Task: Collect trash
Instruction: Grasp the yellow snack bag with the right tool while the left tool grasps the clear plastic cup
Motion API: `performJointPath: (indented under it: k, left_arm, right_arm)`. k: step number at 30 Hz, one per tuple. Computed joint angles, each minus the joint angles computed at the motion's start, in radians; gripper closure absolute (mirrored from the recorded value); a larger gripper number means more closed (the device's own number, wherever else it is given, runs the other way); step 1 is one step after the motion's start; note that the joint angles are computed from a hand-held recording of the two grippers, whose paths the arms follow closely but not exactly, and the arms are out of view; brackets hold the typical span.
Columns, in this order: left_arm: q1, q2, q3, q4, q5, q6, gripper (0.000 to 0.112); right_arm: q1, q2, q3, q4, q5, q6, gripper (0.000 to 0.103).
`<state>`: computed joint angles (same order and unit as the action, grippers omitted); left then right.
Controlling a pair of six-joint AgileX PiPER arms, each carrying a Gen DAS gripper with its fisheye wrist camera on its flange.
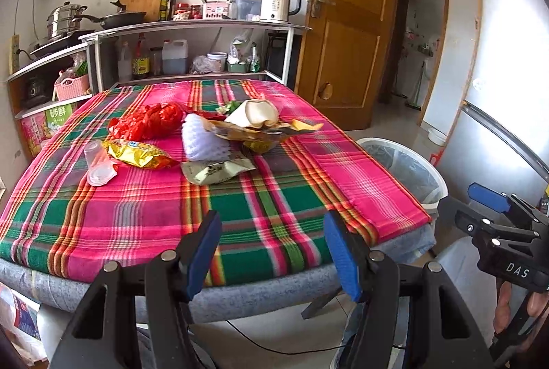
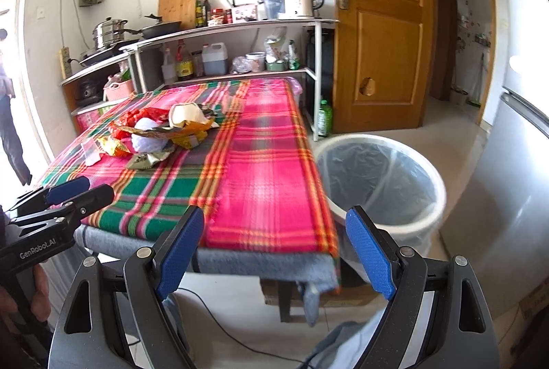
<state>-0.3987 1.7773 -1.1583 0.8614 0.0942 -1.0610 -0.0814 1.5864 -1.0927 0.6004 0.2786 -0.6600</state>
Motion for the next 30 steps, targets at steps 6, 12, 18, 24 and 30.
performJointPath:
  k: [6,12,18,24,30]
  left_arm:
    - [0.062,0.033,-0.044,-0.062,0.016,0.064,0.048]
    - [0.127,0.072,-0.106,0.027,0.056,-0.021,0.048]
    - [0.2,0.118,-0.179,0.053,0.087,-0.047,0.048]
    - [0.266,0.179,-0.263,-0.056,0.104,0.065,0.048]
    - [0.308,0.244,-0.345,-0.236,0.121,0.253,0.048]
  right_arm:
    - [0.051,0.086,-0.109,-0.012,0.021,-0.003,0.018]
    - [0.082,0.186,-0.267,-0.062,0.08,0.055,0.018]
    - [0.082,0.302,-0.468,-0.047,0.203,0.114,0.018]
    - [0.076,0.446,-0.712,-0.059,0.377,0.236,0.025]
    - [0.09,0.616,-0.988,-0.11,0.562,0.358,0.04]
